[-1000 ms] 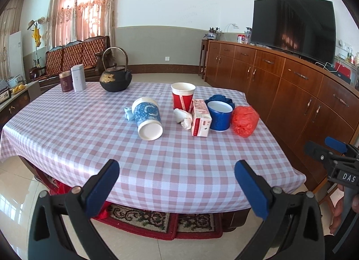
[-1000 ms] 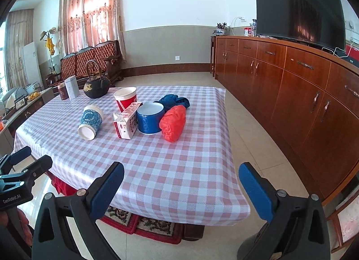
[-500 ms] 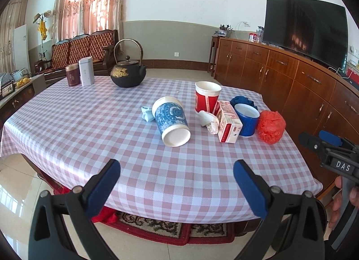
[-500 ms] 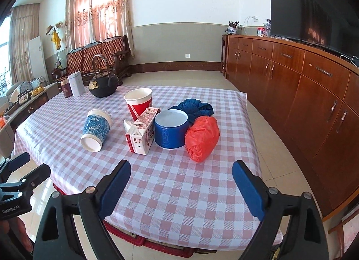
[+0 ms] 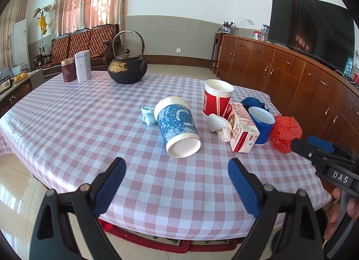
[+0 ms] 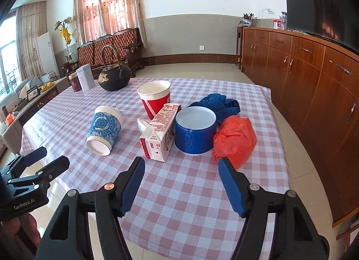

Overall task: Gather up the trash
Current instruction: 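Grasp the blue-patterned paper cup with the left tool while the right tool grasps the white milk carton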

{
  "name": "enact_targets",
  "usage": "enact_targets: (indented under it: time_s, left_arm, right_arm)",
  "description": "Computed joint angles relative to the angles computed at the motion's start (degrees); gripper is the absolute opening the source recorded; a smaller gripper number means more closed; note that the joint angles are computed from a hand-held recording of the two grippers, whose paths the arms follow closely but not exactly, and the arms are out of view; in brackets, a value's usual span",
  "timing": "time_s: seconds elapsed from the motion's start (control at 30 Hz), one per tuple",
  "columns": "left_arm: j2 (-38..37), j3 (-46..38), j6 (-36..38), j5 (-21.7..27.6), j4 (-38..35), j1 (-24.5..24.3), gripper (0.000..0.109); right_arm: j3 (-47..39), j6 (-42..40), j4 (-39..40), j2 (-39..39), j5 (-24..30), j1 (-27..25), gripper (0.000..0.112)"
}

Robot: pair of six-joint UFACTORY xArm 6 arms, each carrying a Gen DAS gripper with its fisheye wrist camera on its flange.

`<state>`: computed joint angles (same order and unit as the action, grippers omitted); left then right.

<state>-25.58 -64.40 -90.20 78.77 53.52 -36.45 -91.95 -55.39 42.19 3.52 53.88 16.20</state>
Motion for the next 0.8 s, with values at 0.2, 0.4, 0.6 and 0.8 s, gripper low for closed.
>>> enact_targets:
  time_s: [0.2,0.4,0.6,0.8]
  left_arm:
    - [0.44,1.21,2.31,-5.54,-1.92,5.49,0.089]
    - [1.17,2.03,4.46,-11.23,-4.55,10.97,0.084]
    - [3.43,0.83,6.18,-15.66,-6.60,15.24,0.083]
    - [5.30,0.40,9.55,-19.26,-11.19,18.49,0.064]
  right_arm:
    - [-1.92,-0.51,-0.88,3.07,0.09,3.58,0.059]
    - [-8.28,2.01,-3.03,9.51,0.94,6.73,0.048]
    - [-13.52,4.54,-3.53,14.35,3.55,7.62,0.045]
    - [-11.83,2.79,-1.22,13.15,2.96,6.63,0.043]
